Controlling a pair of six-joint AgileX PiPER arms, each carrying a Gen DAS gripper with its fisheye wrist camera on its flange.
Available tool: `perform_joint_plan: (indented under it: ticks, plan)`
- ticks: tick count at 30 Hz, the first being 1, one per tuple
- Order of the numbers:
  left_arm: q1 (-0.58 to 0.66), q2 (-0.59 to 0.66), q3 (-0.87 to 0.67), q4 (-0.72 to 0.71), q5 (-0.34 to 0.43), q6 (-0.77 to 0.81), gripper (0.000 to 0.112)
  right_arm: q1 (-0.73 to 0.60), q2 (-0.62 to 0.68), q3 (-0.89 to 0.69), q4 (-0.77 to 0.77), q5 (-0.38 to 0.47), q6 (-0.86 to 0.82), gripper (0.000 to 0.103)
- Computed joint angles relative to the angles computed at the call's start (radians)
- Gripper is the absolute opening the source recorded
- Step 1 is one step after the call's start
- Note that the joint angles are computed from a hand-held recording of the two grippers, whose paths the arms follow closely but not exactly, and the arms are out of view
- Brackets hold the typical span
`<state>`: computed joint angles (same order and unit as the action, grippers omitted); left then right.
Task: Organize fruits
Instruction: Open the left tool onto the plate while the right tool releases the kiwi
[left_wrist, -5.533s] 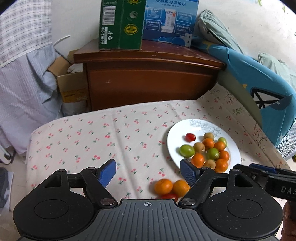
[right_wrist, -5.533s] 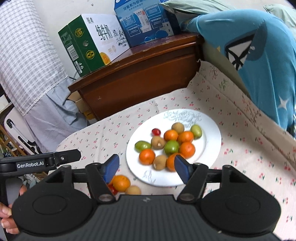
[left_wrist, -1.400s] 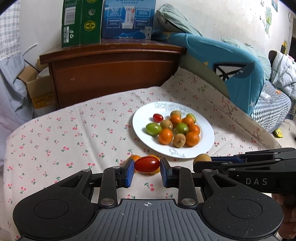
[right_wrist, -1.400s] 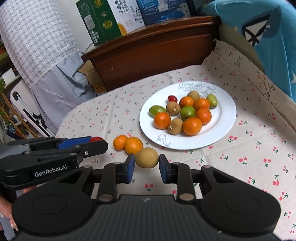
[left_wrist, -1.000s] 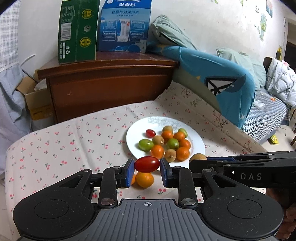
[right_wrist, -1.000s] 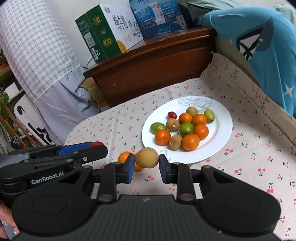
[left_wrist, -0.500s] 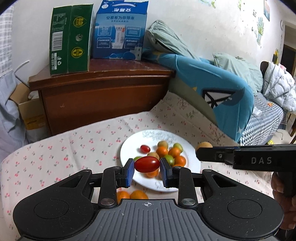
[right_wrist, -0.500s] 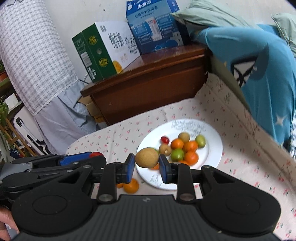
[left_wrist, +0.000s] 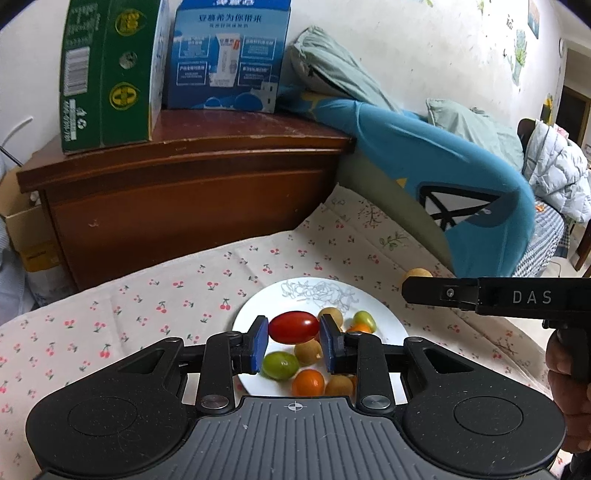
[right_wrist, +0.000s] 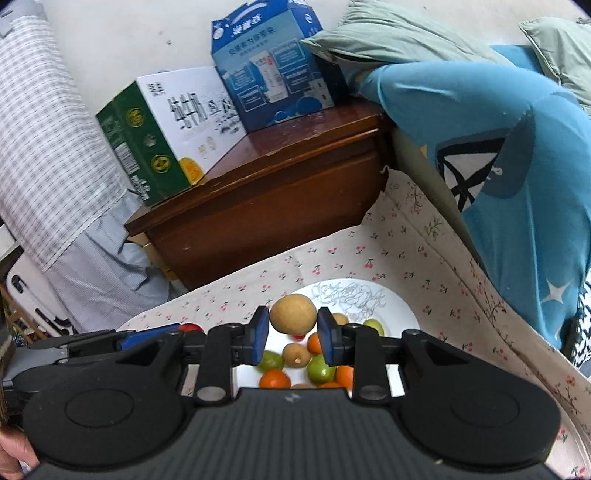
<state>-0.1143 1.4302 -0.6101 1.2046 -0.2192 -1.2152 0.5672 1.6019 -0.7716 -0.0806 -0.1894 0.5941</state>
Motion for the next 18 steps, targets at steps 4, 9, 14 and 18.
perform_joint_plan:
  ticks: [4, 9, 14, 18]
  plan:
    - [0.008, 0.079, -0.045, 0.002, -0.019, -0.003, 0.027, -0.037, 0.07, -0.047, -0.173, -0.003, 0.193, 0.028]
    - [-0.005, 0.157, -0.098, -0.02, -0.018, 0.015, 0.027, -0.072, 0.135, -0.084, -0.299, -0.012, 0.358, 0.028]
    - [-0.017, 0.219, -0.139, -0.039, -0.011, 0.034, 0.027, -0.095, 0.193, -0.126, -0.421, -0.015, 0.49, 0.028]
    - [-0.016, 0.27, -0.176, -0.007, -0.01, -0.015, 0.027, -0.104, 0.232, -0.158, -0.466, -0.008, 0.543, 0.028]
